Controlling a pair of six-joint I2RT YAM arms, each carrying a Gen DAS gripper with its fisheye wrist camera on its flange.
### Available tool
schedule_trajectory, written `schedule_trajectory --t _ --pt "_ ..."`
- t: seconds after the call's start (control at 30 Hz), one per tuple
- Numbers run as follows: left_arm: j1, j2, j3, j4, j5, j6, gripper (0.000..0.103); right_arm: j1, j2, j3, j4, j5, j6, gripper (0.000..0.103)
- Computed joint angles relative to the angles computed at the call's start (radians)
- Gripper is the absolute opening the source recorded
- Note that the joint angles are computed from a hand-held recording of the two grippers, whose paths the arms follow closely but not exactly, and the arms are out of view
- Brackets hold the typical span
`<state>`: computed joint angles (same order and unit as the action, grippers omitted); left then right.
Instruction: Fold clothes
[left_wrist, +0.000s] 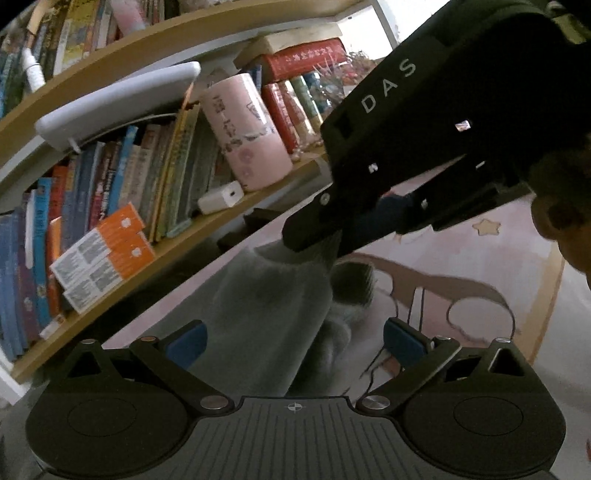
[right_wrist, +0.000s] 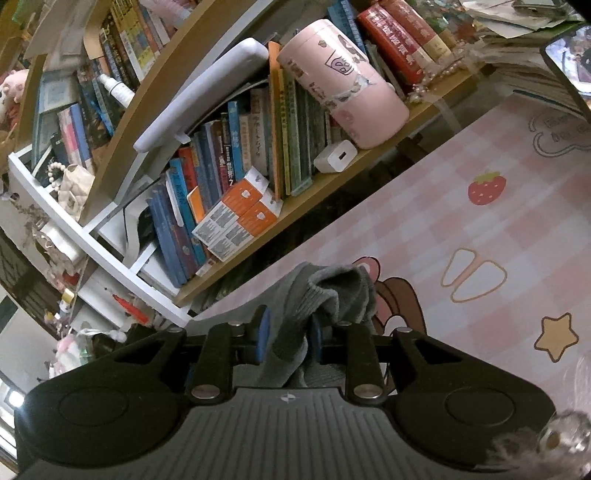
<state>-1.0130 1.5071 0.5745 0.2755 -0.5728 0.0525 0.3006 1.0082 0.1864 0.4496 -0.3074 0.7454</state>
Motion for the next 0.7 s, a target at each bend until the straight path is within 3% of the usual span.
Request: schedule_trajectory --t 0.1,0.13,0.17,0.27,0.33,0.53,0.7 --pt "0.0 0.034 0.025 0.012 0.0 0.008 0.102 -0.014 -0.019 0.005 -0.039 0.014 -0.007 0.027" --pt "0.0 0.034 0.025 0.012 0.001 0.008 0.102 -0.014 -0.029 0.012 -0.07 0.033 -0.016 0.042" --pt "0.0 0.034 0.025 0.013 0.003 0.009 0.101 -0.012 -0.038 0.021 -0.102 0.056 -0.027 0.05" --pt "0.01 0.022 0.017 0.015 0.013 -0.006 0.101 0.0 -0.035 0.049 -0.185 0.118 -0.068 0.045" --pt "0.014 0.016 0.013 0.014 0.017 -0.013 0.101 -0.011 -0.015 0.053 -0.189 0.105 -0.076 0.044" --pt "0.002 0.014 0.009 0.013 0.019 0.008 0.101 -0.074 -0.047 -0.019 -0.044 0.04 0.028 0.041" --pt "0.001 0.02 0.011 0.014 0.014 0.014 0.101 -0.061 0.002 0.031 -0.119 0.042 -0.019 0.042"
